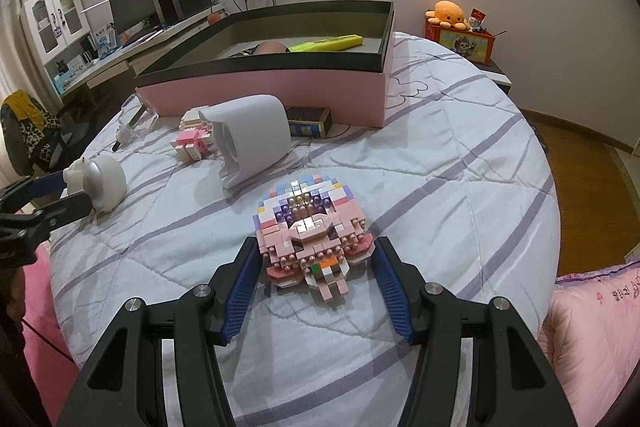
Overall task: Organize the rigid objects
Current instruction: 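Grasp the white astronaut figure with left tool while right tool grasps the pink block figure, then lift and carry the astronaut and block figure over the pink box with both tools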
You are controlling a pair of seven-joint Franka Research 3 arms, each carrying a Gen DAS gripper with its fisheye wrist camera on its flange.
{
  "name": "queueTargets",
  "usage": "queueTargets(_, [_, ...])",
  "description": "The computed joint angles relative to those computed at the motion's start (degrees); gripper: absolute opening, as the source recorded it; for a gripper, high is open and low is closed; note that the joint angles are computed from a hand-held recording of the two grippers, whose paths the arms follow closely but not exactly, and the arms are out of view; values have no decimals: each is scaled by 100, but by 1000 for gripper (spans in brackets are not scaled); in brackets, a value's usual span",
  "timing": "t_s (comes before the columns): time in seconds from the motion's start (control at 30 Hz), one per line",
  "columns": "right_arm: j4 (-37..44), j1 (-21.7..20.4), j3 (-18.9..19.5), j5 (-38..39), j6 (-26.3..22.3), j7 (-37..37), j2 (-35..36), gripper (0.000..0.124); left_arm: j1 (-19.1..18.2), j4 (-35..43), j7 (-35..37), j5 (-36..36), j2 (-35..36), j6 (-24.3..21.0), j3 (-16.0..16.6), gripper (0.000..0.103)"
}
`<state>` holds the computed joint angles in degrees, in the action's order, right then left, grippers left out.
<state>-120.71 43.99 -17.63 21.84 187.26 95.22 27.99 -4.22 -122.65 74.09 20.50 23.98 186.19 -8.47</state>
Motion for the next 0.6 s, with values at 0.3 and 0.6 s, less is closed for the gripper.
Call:
queueTargets(0.3, [95, -23, -18, -56, -71, 2, 55, 58, 68, 420, -141, -160, 409, -64, -191, 85])
queueTargets(0.6, [164, -115, 48, -87, -45, -4, 101, 59, 341, 445, -47, -40, 480, -4, -472, 74])
